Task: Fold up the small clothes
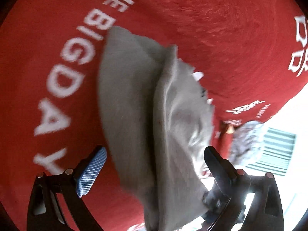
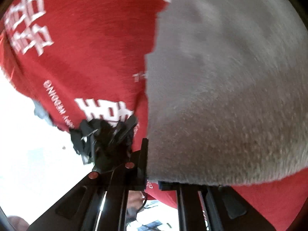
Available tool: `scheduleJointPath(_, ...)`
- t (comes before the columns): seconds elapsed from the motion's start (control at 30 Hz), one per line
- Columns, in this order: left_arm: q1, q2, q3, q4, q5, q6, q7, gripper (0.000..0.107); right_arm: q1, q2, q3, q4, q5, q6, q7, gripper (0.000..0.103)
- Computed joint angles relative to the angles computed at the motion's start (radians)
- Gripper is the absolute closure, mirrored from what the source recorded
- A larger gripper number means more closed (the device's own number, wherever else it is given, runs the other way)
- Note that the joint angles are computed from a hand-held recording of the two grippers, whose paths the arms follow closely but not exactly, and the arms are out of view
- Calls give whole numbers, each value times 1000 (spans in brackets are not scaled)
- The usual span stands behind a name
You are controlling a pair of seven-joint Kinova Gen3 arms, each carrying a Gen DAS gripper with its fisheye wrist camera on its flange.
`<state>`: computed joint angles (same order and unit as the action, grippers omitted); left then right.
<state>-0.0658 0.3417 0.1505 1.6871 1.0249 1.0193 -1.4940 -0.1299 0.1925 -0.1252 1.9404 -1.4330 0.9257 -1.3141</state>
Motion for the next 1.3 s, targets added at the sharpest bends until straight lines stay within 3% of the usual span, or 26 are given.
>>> scheduleJointPath(0.1, 41, 59, -27, -71, 24, 18, -20, 6, 96, 7, -96, -23, 15, 1, 3, 95)
scheduleJointPath(0.2, 119, 116, -28, -210, -81, 35, 46, 6, 205, 28, -229, -48, 72, -14, -18, 95)
scheduleJointPath(0.27, 211, 140, -94, -303, -163, 81, 87, 9, 213, 35, -253, -68, 153, -9, -80, 95)
scheduleJointPath(0.33, 299, 168, -168, -396, -244, 146, 145, 35, 165, 36, -203, -91, 234, 38, -145, 95)
scheduleJointPath(0.4, 329, 187, -182, -456, -320, 194, 200, 41, 90, 32, -111, -127, 315, 119, -207, 93)
scheduleJointPath(0.5, 288, 187, -96, -477, -413, 197, 257, 50, -31, 23, 28, -184, 437, 241, -282, 89)
scheduleJointPath(0.57, 293, 195, -73, -521, -494, 234, 311, 63, -92, 13, 121, -243, 519, 321, -305, 89)
scheduleJointPath(0.6, 308, 194, -78, -534, -535, 243, 325, 75, -118, 6, 167, -276, 559, 344, -307, 89)
scheduleJointPath(0.7, 274, 168, -9, -513, -603, 218, 353, 84, -219, -18, 303, -359, 682, 323, -327, 89)
scheduleJointPath(0.77, 271, 152, 3, -510, -634, 218, 371, 86, -250, -4, 335, -421, 763, 300, -349, 93)
scheduleJointPath(0.9, 302, 127, -5, -531, -685, 220, 416, 88, -212, 89, 253, -545, 917, 267, -379, 95)
scheduleJointPath(1.07, 322, 121, 2, -594, -699, 225, 459, 90, -87, 192, 35, -597, 1034, 265, -386, 99)
scheduleJointPath(1.13, 336, 129, 5, -643, -708, 236, 476, 91, -71, 197, -3, -609, 1067, 261, -395, 100)
scheduleJointPath(1.2, 365, 154, -2, -726, -722, 276, 502, 91, -41, 203, -36, -615, 1064, 267, -396, 100)
scheduleJointPath(1.3, 449, 199, -74, -865, -708, 325, 516, 91, 84, 226, -108, -618, 960, 300, -367, 100)
